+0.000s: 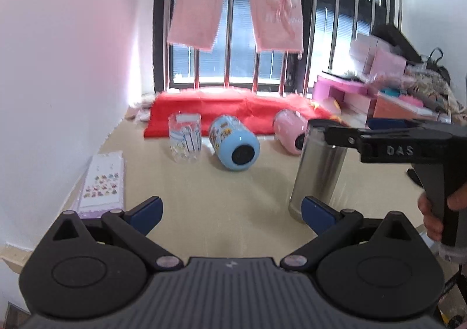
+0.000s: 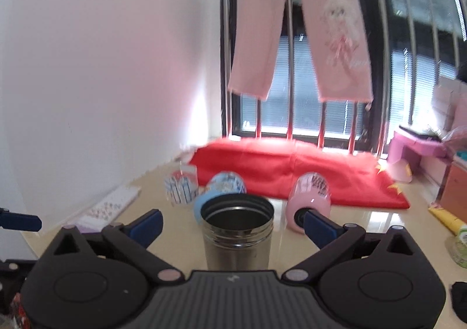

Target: Flip cup upright

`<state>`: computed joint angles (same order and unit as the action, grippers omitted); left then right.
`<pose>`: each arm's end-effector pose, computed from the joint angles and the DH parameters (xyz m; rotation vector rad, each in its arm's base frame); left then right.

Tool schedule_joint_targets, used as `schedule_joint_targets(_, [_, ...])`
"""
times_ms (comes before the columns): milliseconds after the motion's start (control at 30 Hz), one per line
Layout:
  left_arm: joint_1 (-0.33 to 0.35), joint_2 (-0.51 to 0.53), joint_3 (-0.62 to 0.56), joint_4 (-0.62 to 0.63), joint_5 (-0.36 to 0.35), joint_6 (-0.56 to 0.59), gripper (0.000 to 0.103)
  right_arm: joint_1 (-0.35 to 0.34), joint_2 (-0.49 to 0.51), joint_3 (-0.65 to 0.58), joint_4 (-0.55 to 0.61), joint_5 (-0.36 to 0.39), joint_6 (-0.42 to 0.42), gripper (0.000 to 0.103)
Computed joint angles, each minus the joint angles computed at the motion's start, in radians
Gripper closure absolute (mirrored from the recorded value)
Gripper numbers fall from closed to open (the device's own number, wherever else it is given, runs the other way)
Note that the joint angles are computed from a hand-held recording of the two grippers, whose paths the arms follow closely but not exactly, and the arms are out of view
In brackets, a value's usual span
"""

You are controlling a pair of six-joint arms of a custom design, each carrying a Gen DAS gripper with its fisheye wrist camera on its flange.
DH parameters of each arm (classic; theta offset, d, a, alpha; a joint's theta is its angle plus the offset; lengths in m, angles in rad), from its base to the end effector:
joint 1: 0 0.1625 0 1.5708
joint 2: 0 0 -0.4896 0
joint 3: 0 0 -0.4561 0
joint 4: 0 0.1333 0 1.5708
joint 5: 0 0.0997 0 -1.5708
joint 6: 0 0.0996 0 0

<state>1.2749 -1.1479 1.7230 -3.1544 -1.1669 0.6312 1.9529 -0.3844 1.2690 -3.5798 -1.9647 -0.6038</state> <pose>-0.0433 -0.7335 0.3964 0.8073 2.2045 -1.1896 0.4122 -0.7707 0.0435 0.8308 -2.1554 1.3845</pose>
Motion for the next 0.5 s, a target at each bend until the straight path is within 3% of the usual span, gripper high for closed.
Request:
schedule_joint_targets(367, [-0.067,-0.132,0.233,-0.301,-0.035,0.039,0.0,0.069,-0.087,0.286,-0.346,0.002,-0.04,0.0])
schedule_joint_targets(500, [-0.098,-0.191,0.313,-0.374,-0.042,0.05,0.0,0.116,-0.115,0.376,-0.439,-0.042,-0.054,0.0])
